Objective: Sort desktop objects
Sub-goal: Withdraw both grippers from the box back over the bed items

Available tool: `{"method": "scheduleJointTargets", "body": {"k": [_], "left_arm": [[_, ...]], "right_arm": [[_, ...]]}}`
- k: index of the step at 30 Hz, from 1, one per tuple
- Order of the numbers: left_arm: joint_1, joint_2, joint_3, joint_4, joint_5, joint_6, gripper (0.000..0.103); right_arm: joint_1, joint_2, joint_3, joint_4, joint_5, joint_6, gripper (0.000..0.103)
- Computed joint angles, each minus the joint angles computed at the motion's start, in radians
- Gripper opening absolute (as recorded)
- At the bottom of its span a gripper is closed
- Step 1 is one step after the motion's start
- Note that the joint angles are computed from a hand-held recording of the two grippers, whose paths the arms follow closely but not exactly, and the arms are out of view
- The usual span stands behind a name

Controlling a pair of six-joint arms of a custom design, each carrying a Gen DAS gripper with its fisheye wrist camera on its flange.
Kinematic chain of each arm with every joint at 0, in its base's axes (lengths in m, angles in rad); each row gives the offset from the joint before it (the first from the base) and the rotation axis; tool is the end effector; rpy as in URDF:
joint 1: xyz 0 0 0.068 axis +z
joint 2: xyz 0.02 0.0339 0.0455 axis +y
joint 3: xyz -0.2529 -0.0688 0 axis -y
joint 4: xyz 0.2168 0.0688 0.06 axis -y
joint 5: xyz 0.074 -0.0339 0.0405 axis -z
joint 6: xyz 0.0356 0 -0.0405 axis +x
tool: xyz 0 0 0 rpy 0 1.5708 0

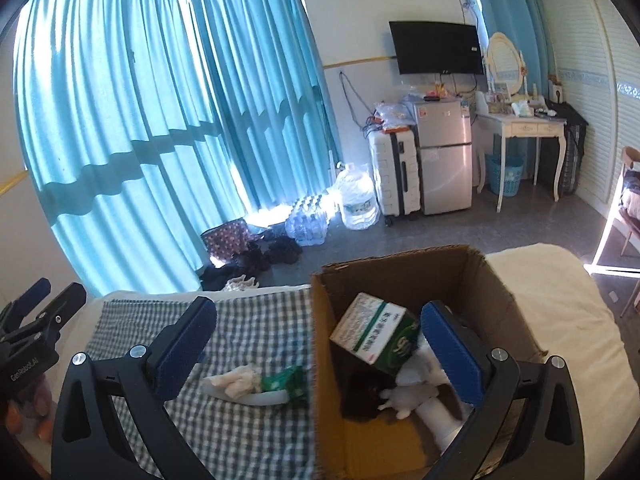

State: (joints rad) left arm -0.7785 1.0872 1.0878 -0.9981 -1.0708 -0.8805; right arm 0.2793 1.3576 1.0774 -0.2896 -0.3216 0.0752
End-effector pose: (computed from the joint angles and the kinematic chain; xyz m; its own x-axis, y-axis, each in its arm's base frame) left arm 0.1420 -0.0961 0.3210 -0.3791 -0.1453 -0.9139 -0.4626 0.8851 0.0512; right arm 0.2681 0.0886 0.3002 -0.5560 -0.0853 -0.8268 -0.4770 0.8474 0.2333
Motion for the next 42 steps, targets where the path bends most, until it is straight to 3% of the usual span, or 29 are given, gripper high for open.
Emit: {"method": "scheduleJointTargets", "body": {"k": [4, 6, 9, 15, 20, 25, 29, 34, 42], "left_arm": [[0.008, -0.048, 0.031, -0.112, -0.041, 0.033, 0.103], [0.04, -0.083, 0.005, -0.111, -0.055, 0.071, 0.103], [0.141, -0.199, -0.11, 0.025, 0.005, 0.193, 0.103], [0.452, -0.378, -0.361, 0.312, 0.273, 0.458, 0.103], [0.589, -0.458, -0.56, 0.525, 0.366, 0.63, 0.103], [0.777, -0.421, -0.678, 0.662, 0.597, 0.691, 0.103], [0.852, -0.366, -0.753, 0.781, 0.651, 0.731, 0.103], [0.942, -0.265, -0.807, 0.93, 0.721, 0.779, 0.103], [1.108, 0.006, -0.861, 1.212, 0.892, 0.832, 0.103]], "right_arm": [[0.099, -0.048, 0.026, -0.069, 0.088, 0.007, 0.103], [0.148, -0.064, 0.034, -0.084, 0.121, 0.021, 0.103], [0.208, -0.072, 0.019, -0.053, 0.146, 0.024, 0.103], [0.288, -0.009, -0.007, 0.015, 0.22, 0.037, 0.103], [0.304, 0.067, -0.046, 0.131, 0.214, 0.086, 0.103], [0.318, 0.147, -0.063, 0.215, 0.202, 0.138, 0.103], [0.35, 0.21, -0.084, 0.304, 0.221, 0.132, 0.103], [0.42, 0.337, -0.036, 0.317, 0.247, 0.086, 0.103], [0.464, 0.557, 0.027, 0.388, 0.275, 0.074, 0.103]]}}
